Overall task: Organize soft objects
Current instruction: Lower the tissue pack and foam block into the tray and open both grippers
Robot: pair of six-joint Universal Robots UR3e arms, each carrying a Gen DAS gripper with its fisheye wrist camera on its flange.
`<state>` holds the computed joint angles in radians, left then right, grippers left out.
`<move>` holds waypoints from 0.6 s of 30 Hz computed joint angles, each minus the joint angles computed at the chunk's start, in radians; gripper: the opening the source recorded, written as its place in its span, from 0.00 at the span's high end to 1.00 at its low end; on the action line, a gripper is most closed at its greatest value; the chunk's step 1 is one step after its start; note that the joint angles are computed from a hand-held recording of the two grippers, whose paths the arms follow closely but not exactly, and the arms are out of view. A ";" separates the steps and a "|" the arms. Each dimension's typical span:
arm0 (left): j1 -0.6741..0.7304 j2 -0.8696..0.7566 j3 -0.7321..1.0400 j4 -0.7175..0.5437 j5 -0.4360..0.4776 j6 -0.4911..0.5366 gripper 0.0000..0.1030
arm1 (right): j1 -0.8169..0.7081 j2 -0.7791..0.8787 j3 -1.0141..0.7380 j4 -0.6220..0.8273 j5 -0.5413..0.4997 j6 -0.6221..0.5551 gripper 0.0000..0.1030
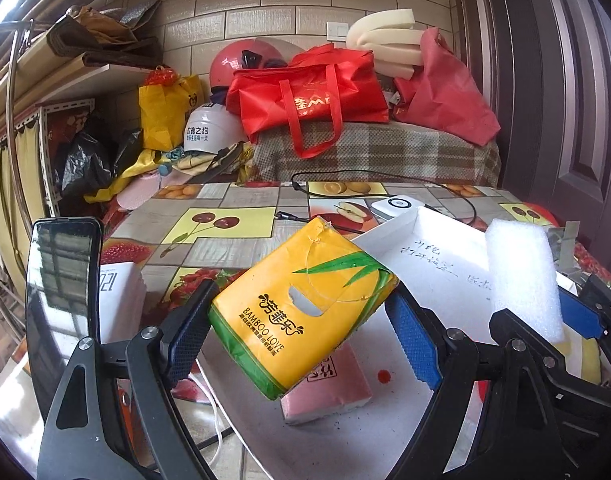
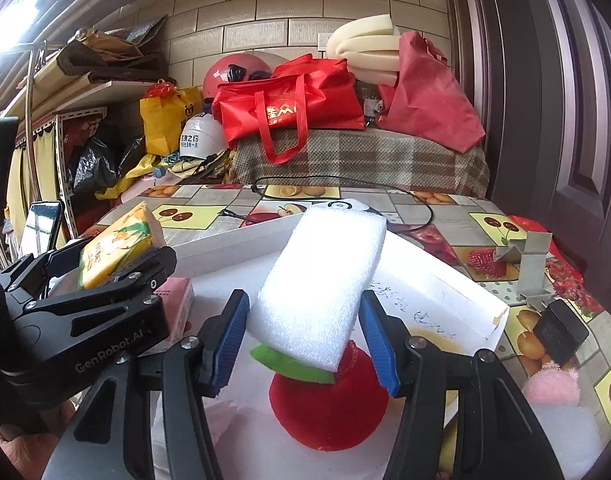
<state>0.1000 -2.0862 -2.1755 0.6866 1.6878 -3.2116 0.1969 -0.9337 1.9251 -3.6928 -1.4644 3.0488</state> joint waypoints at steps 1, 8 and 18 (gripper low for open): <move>-0.001 -0.006 0.020 -0.019 0.006 0.003 0.17 | 0.003 0.003 -0.009 0.007 -0.006 0.001 0.44; 0.006 -0.012 0.082 -0.129 0.001 0.007 0.17 | 0.009 0.013 -0.081 0.119 -0.029 0.015 0.44; -0.020 -0.025 0.052 -0.039 0.117 -0.065 0.03 | 0.038 0.038 -0.084 0.049 -0.127 0.034 0.18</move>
